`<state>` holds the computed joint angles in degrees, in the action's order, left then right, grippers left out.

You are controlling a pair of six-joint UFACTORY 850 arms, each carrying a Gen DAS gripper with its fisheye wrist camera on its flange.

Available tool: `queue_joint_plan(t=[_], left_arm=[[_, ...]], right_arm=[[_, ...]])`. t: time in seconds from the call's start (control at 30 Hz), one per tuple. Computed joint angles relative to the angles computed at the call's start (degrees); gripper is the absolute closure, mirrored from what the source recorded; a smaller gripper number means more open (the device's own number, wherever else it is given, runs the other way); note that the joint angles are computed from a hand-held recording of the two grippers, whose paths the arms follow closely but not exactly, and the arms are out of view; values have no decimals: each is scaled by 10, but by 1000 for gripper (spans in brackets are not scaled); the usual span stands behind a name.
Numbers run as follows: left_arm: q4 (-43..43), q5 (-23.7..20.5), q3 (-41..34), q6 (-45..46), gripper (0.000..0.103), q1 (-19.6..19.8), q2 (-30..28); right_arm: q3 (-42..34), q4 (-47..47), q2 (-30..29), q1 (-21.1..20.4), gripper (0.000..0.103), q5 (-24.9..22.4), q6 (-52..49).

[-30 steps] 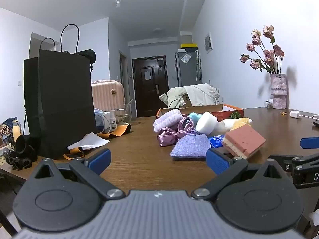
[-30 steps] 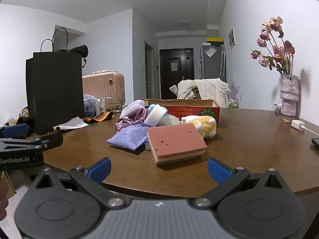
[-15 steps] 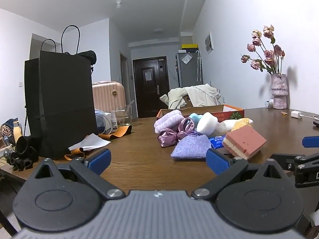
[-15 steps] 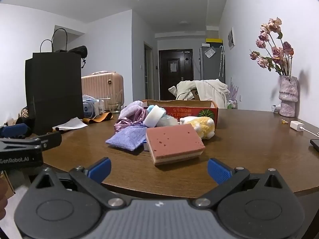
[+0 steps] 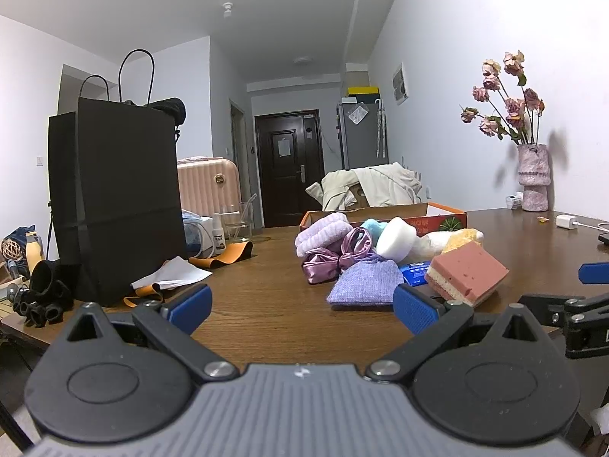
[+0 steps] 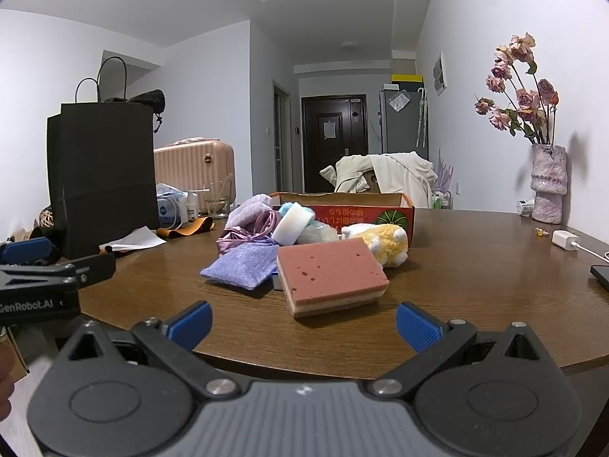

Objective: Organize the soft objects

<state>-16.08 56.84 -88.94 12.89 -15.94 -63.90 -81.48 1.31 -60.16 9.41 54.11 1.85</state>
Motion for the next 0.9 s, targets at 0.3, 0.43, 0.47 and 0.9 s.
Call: queue_joint_plan(t=[0.3, 0.43, 0.47, 0.9], left_arm=[[0, -2, -1, -2, 0, 0, 0], [1, -2, 1, -3, 0, 0, 1], [1, -2, 1, -3, 0, 0, 1], [4, -3, 2, -4, 0, 1, 3]], right_arm=[[2, 2, 2, 0, 0, 3, -1], [1, 1, 2, 0, 0, 2, -2], [1, 1, 2, 0, 0, 2, -2], [1, 2, 3, 1, 0, 2, -3]])
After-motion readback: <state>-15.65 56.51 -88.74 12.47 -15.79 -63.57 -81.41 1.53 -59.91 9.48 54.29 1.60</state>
